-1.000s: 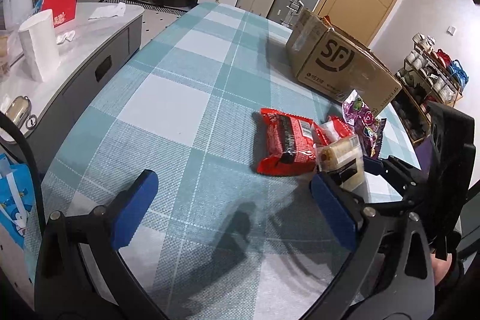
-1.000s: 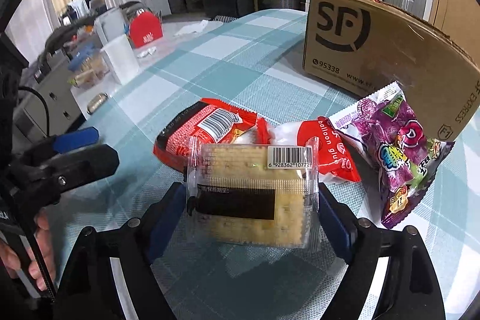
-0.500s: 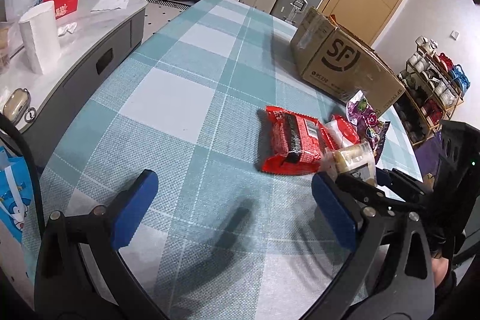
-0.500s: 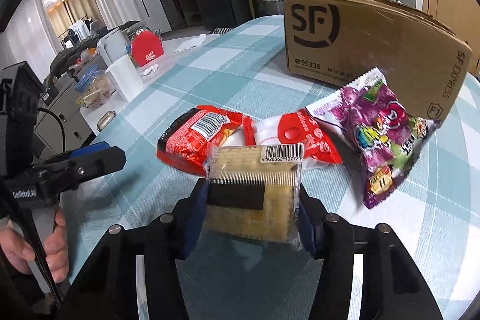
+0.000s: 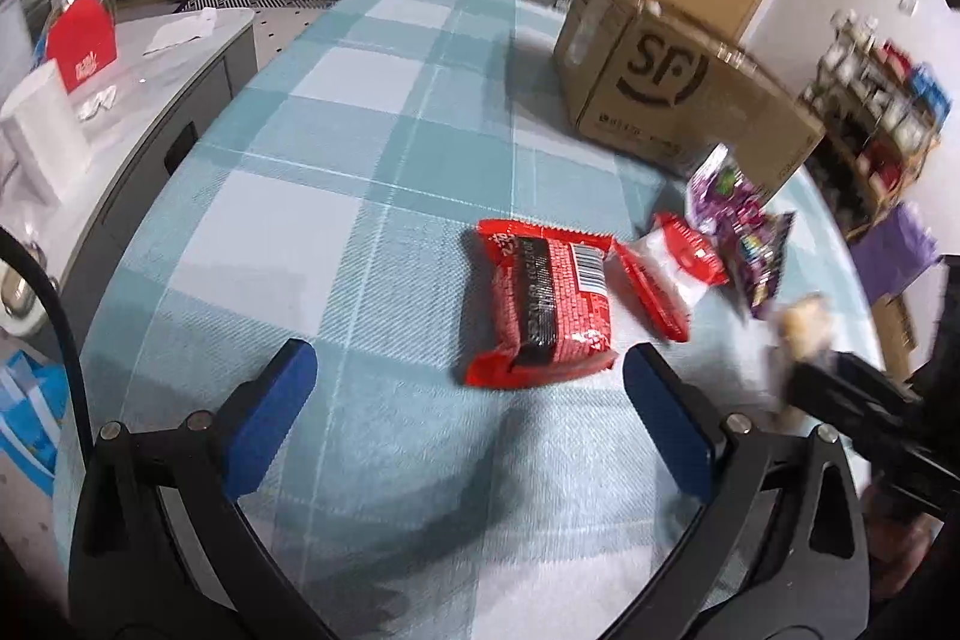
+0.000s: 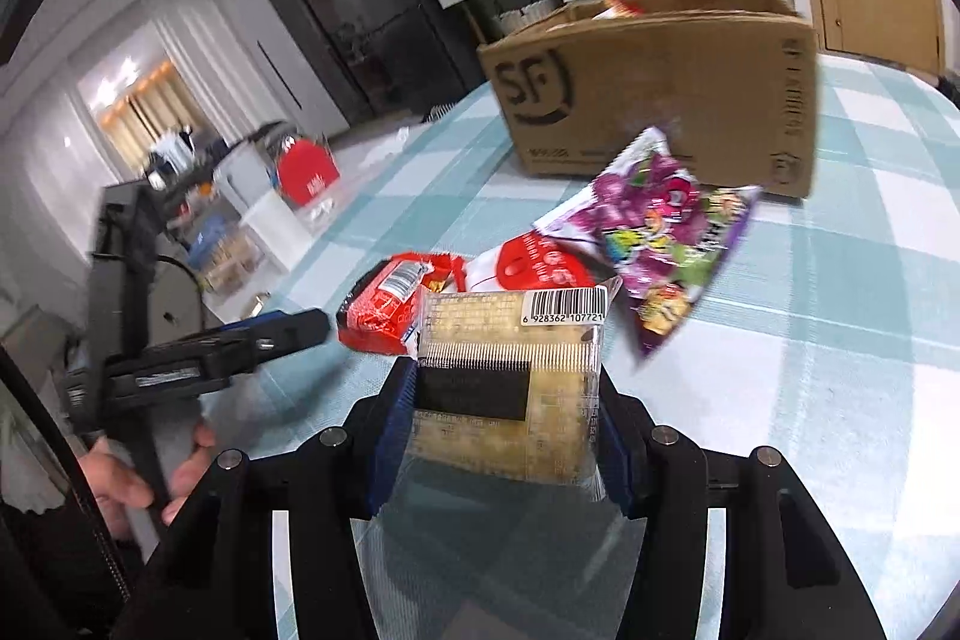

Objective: Organize snacks
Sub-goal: 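Lift the clear cracker box with the right gripper while the left grasps the red Oreo pack, then carry the cracker box and Oreo pack over the cardboard box opening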

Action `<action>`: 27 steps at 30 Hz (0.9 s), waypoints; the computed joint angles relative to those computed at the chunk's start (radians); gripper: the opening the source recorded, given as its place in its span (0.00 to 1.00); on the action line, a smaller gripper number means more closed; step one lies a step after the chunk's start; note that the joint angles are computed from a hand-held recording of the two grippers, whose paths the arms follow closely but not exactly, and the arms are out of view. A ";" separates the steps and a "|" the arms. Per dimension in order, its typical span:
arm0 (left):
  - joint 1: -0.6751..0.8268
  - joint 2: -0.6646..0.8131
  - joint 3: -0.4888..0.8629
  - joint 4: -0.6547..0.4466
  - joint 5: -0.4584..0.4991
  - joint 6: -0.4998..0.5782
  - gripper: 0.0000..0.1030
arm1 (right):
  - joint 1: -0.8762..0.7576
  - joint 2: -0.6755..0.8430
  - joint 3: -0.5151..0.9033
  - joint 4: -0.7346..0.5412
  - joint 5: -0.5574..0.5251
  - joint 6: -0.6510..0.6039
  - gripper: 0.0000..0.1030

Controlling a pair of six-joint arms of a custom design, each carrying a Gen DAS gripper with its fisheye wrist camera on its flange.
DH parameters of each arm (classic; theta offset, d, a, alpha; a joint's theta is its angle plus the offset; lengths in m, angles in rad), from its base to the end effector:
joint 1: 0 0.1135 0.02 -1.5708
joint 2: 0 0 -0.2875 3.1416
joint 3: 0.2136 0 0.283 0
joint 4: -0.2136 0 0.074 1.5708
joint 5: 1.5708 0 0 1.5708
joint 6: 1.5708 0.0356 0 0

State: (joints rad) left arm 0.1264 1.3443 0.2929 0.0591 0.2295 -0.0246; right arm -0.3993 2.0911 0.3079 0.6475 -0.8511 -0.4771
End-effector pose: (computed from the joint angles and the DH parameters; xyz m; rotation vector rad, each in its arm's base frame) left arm 0.2036 0.0177 0.0924 -0.1048 2.5413 -0.2541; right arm 0.1987 -0.0548 -0.0084 -0.3203 2.2940 0.7297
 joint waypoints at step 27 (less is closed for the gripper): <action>-0.252 0.248 0.154 0.057 -0.252 -0.029 0.61 | -0.294 0.009 0.093 -0.449 -0.175 -0.369 0.53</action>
State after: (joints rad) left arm -0.1255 1.5925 0.4467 0.1165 -0.0227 -0.0541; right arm -0.6932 2.1003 0.4012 0.1981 -1.0257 -0.8462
